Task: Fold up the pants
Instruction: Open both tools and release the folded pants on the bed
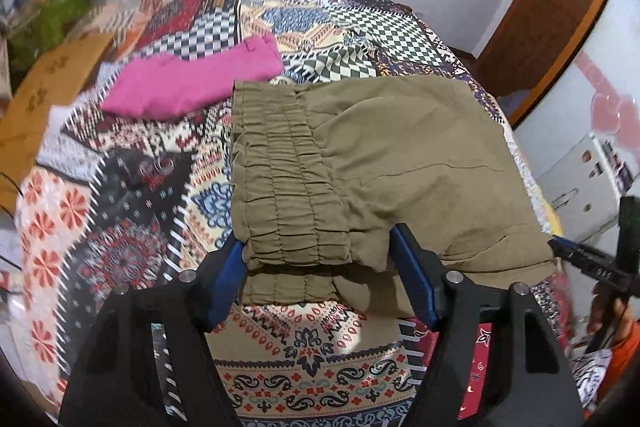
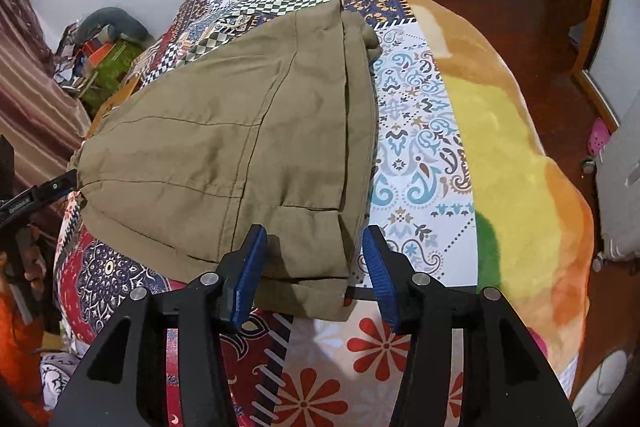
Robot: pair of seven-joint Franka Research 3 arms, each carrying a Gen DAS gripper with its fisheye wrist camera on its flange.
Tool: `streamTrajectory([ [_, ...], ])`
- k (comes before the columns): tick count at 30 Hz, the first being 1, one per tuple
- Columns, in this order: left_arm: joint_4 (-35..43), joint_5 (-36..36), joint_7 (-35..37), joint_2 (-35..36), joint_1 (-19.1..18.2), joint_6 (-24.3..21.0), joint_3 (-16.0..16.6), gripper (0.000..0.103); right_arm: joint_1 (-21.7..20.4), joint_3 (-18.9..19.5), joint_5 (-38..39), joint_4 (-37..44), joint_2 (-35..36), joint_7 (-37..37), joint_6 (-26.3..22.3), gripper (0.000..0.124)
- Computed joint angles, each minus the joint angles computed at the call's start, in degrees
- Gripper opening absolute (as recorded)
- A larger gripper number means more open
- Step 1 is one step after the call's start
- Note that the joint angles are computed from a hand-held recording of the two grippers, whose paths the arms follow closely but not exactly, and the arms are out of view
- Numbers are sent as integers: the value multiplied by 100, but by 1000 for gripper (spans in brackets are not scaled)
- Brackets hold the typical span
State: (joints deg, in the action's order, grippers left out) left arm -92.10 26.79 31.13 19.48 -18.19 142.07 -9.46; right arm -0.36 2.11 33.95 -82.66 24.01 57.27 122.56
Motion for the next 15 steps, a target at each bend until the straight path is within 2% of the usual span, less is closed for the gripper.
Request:
streamTrajectory([
  [2, 117, 228, 4, 23, -90, -160, 55, 67, 43, -13, -95, 5, -1, 2, 5, 30],
  [4, 213, 403, 16, 42, -146, -259, 82, 65, 90, -23, -205, -83, -55, -92, 135, 16],
  [7, 292, 625, 34, 35, -201, -354, 109, 64, 88, -1, -160, -218, -156, -243, 323, 10],
  [10, 329, 791, 85, 3, -232, -416, 110, 62, 98, 10, -77, -479, -367, -510, 674, 9],
  [15, 287, 874, 212, -91, -217, -368, 66, 60, 96, -18, 4, -598, -510, -694, 782, 7],
])
